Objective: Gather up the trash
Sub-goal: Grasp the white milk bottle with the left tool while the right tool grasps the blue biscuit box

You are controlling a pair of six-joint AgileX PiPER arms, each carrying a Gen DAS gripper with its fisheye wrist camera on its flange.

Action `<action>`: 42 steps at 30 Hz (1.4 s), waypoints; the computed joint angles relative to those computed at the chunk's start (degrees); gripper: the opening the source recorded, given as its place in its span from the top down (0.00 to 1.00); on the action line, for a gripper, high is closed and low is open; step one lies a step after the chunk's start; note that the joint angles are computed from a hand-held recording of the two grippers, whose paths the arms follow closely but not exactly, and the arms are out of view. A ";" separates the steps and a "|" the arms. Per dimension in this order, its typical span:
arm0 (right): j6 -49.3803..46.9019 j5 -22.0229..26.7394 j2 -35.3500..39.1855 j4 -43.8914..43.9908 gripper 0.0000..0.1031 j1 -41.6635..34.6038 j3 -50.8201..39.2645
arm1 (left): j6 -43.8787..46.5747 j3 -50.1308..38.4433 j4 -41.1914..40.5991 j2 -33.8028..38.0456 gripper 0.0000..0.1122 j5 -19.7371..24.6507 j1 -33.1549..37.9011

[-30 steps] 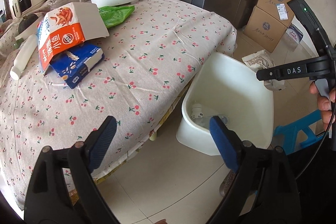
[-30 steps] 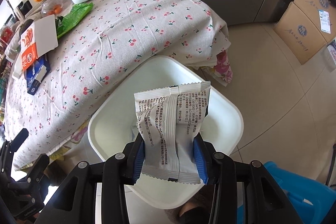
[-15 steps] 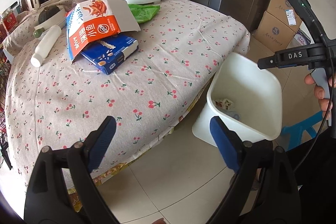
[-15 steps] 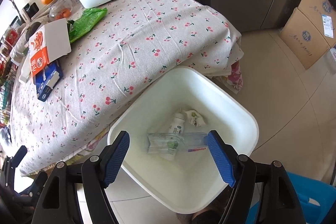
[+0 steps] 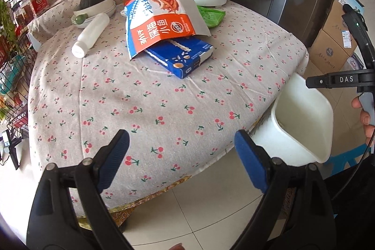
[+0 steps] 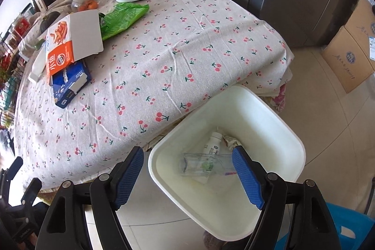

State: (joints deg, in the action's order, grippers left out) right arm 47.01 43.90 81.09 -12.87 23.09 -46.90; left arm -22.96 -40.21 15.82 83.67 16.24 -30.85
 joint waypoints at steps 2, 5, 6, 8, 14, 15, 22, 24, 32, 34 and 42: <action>0.63 0.44 2.38 -0.73 0.23 1.76 -2.38 | 7.07 -0.96 -6.39 0.23 0.19 0.64 3.91; 1.49 1.39 6.29 -2.64 0.23 4.55 -6.39 | 14.34 -2.97 -12.88 1.38 0.19 1.96 8.91; 1.45 1.71 7.65 -2.93 0.23 5.36 -7.83 | 15.40 -3.83 -13.63 1.97 0.19 2.52 10.21; 0.61 2.12 10.26 -2.65 0.23 6.39 -10.69 | 16.01 -5.82 -13.38 3.24 0.19 3.68 12.33; -4.66 1.99 16.90 0.42 0.22 8.02 -19.73 | 32.59 -14.42 -25.72 9.27 0.19 7.23 21.44; -6.29 0.93 17.73 1.36 0.21 8.06 -20.82 | 36.51 -16.17 -29.19 10.61 0.19 7.85 23.26; -19.29 -9.97 24.43 5.00 0.06 9.41 -25.51 | 56.27 -28.19 -45.48 21.89 0.19 10.56 31.95; -23.32 -12.06 26.93 7.56 0.04 9.08 -26.74 | 58.71 -31.45 -47.77 25.33 0.19 11.33 33.02; -34.03 -16.57 34.79 12.15 0.03 8.13 -31.33 | 60.79 -43.84 -49.13 36.43 0.19 11.51 32.57; -33.68 -16.73 36.45 10.99 0.03 8.08 -32.74 | 58.76 -46.92 -47.63 38.75 0.19 11.46 32.12; -31.42 -16.05 41.96 7.37 0.03 8.51 -38.91 | 57.23 -51.87 -46.99 43.08 0.42 10.02 31.71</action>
